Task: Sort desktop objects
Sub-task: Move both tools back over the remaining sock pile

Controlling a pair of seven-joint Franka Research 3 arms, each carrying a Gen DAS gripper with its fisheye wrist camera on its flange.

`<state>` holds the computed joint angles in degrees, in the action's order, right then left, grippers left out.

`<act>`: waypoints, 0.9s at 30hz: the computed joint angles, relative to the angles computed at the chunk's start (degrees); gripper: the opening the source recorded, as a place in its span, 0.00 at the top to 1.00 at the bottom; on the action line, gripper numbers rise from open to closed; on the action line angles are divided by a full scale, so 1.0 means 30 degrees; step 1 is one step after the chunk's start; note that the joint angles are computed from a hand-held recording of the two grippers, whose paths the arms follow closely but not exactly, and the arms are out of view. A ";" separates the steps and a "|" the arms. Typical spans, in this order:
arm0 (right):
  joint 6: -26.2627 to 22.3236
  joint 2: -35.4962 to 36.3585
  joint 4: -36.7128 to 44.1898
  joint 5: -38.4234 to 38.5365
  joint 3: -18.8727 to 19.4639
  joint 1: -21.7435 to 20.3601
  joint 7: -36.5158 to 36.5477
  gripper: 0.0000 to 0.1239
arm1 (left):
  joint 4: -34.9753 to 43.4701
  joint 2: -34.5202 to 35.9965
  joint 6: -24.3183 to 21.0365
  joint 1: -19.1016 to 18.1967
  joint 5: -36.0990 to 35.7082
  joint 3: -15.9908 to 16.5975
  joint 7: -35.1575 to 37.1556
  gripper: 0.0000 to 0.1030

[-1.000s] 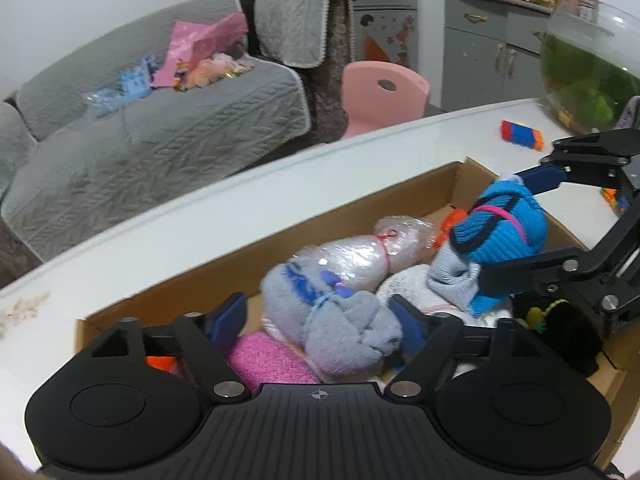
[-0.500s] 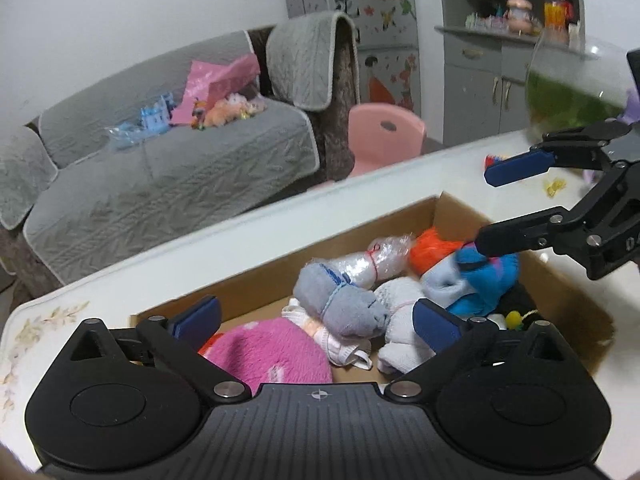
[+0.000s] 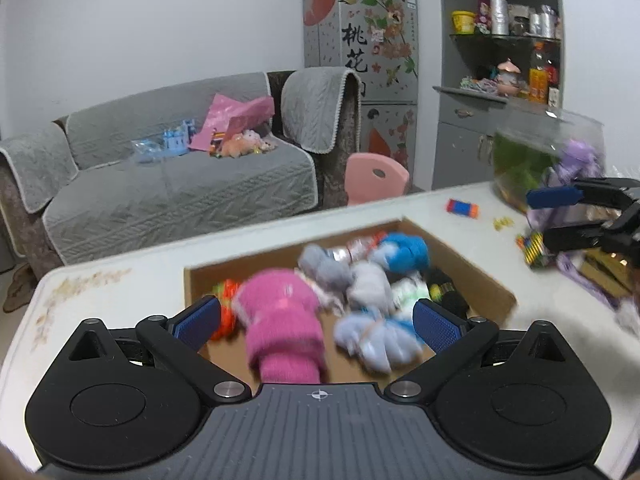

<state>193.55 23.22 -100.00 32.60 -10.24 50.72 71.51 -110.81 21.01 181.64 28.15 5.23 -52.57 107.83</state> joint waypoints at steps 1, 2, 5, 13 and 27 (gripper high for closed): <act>0.0649 -0.0335 -0.0668 -0.0064 0.0674 -0.0281 0.0119 0.29 | -0.0882 -0.0314 0.0384 0.1041 -0.0117 -0.0929 0.0185 0.00; 0.1194 -0.0578 -0.1182 0.0063 0.1217 -0.0441 0.0100 0.28 | -0.1646 -0.0497 0.0689 0.2094 -0.0077 -0.1875 0.0129 0.00; 0.2249 -0.1036 -0.2325 0.0322 0.2999 -0.1240 0.0166 0.27 | -0.3404 -0.0686 0.0927 0.4557 0.0380 -0.4070 -0.0402 0.00; 0.0883 0.0221 -0.1682 0.1012 0.4160 -0.1149 -0.0367 0.26 | -0.4811 -0.1277 0.1302 0.3366 0.2001 -0.2517 -0.2350 0.00; -0.1462 0.1869 -0.0355 -0.1122 0.0712 0.1259 0.2118 0.27 | -0.2461 0.0991 -0.0471 0.0820 0.2680 -0.0394 -0.3947 0.00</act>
